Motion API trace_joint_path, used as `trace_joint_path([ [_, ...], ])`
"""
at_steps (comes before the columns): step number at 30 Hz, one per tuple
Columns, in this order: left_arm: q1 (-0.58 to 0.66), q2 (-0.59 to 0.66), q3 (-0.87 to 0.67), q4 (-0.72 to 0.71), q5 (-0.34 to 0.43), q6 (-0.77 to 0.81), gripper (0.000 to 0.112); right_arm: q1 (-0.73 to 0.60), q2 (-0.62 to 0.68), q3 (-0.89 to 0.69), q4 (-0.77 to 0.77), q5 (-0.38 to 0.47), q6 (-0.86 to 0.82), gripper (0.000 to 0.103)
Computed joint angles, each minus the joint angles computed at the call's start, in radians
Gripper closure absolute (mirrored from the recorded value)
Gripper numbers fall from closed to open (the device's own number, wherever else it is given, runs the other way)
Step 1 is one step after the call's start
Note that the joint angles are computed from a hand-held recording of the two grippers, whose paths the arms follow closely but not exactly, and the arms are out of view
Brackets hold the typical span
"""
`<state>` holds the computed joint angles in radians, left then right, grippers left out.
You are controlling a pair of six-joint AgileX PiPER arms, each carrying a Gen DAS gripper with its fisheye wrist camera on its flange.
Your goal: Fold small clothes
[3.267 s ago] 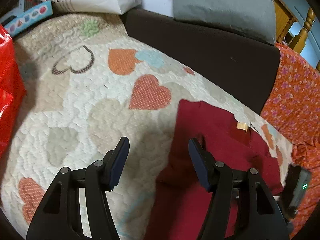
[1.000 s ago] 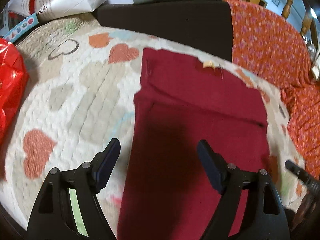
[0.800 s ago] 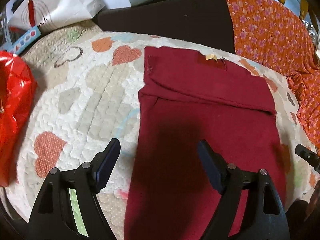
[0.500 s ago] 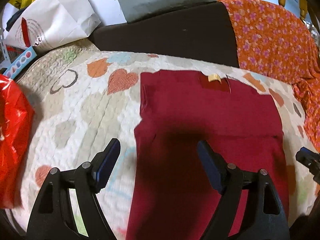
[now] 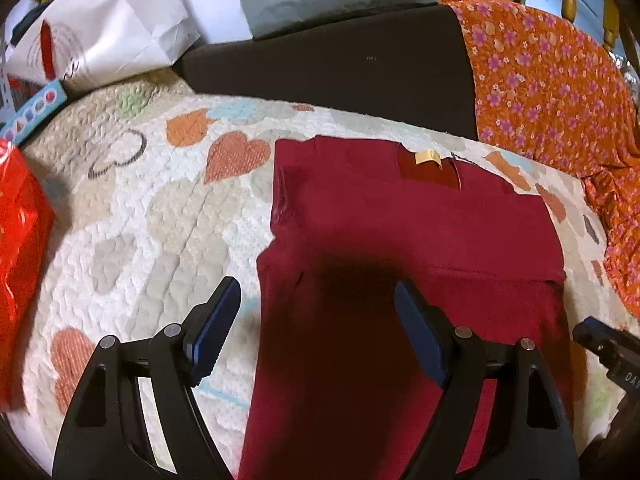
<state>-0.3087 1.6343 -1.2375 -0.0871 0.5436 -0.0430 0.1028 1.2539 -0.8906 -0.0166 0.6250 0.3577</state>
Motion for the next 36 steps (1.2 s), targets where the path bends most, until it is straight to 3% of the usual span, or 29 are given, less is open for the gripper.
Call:
trace_joint_path([
  [3, 0.025, -0.028, 0.034, -0.060, 0.021, 0.036, 0.033, -0.008, -0.044, 0.034, -0.008, 0.016, 0.009, 0.062],
  [9, 0.057, -0.096, 0.113, -0.033, 0.032, 0.016, 0.033, -0.060, -0.061, 0.038, -0.037, 0.011, 0.031, 0.062],
  [11, 0.073, -0.098, 0.121, -0.031, 0.036, 0.017, 0.033, -0.075, -0.026, 0.001, -0.034, -0.006, 0.007, 0.062],
  [17, 0.105, -0.058, 0.109, -0.041, 0.059, 0.008, 0.033, -0.071, 0.163, -0.140, -0.199, -0.032, 0.145, 0.062],
  [22, 0.100, -0.046, 0.096, -0.060, 0.064, 0.020, 0.033, -0.127, 0.314, -0.163, -0.093, 0.006, 0.027, 0.062],
  [24, 0.092, -0.047, 0.098, -0.075, 0.065, 0.040, 0.033, -0.149, 0.265, -0.092, -0.067, -0.086, -0.004, 0.062],
  [28, 0.081, -0.070, 0.119, -0.100, 0.084, 0.083, 0.033, -0.193, 0.151, -0.038, 0.056, -0.081, -0.122, 0.062],
  [31, 0.073, -0.109, 0.148, -0.075, 0.080, 0.067, 0.033, -0.170, 0.096, -0.049, -0.022, -0.048, -0.061, 0.062],
  [36, 0.133, -0.177, 0.203, -0.172, 0.122, 0.149, 0.033, -0.163, 0.172, -0.146, -0.040, -0.050, -0.003, 0.062],
])
